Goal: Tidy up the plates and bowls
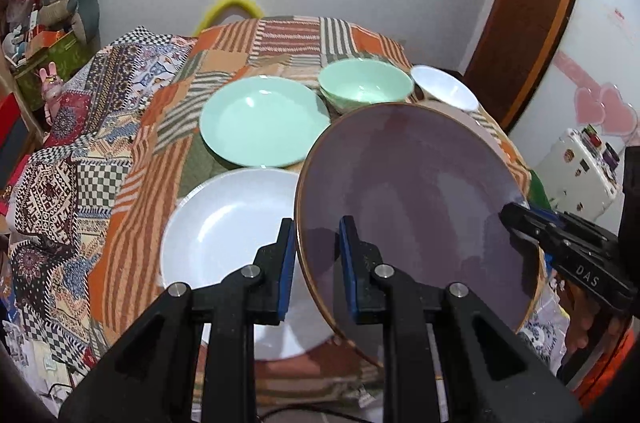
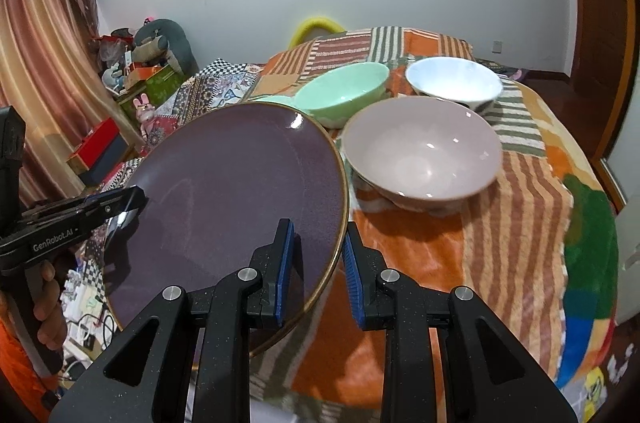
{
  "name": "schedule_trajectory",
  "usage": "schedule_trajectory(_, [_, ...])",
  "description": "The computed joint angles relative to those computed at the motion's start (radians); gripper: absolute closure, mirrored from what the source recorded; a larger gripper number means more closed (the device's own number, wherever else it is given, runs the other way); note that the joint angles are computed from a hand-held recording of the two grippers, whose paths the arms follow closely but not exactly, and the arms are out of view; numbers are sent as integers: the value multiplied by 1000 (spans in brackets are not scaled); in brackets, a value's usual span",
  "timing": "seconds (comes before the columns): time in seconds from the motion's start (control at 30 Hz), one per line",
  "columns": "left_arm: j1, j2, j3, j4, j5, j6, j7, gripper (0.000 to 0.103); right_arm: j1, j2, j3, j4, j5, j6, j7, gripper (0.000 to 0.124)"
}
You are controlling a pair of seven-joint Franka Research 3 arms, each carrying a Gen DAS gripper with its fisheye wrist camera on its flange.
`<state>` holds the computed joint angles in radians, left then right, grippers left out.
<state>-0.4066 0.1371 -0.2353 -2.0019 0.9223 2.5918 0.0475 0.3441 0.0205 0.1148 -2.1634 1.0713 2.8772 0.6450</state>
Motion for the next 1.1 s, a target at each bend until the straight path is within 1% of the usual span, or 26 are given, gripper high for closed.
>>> schedule_trajectory(0.2, [-20, 48, -13, 33, -60, 5, 54, 83, -5, -16, -10, -39, -30, 15, 33, 101])
schedule_trajectory(0.3, [-31, 78, -12, 58, -102, 10, 90, 83, -13, -22, -19, -57, -28, 17, 29, 101])
schedule_trajectory(0.57, [-61, 168, -1, 140, -212, -7, 198, 83, -34, -28, -35, -99, -48, 13, 45, 101])
schedule_trajectory(0.77, [-58, 236, -1, 185, -340, 7, 295, 83, -49, -24, -44, -112, -53, -1, 53, 101])
schedule_trajectory(0.9, [-72, 270, 14, 220, -370, -12, 321, 83, -57, -10, -44, -112, -73, -4, 75, 101])
schedule_trajectory(1.1, [-85, 299, 35, 258, -376, -35, 332, 83, -67, 8, -38, -104, -104, -19, 108, 101])
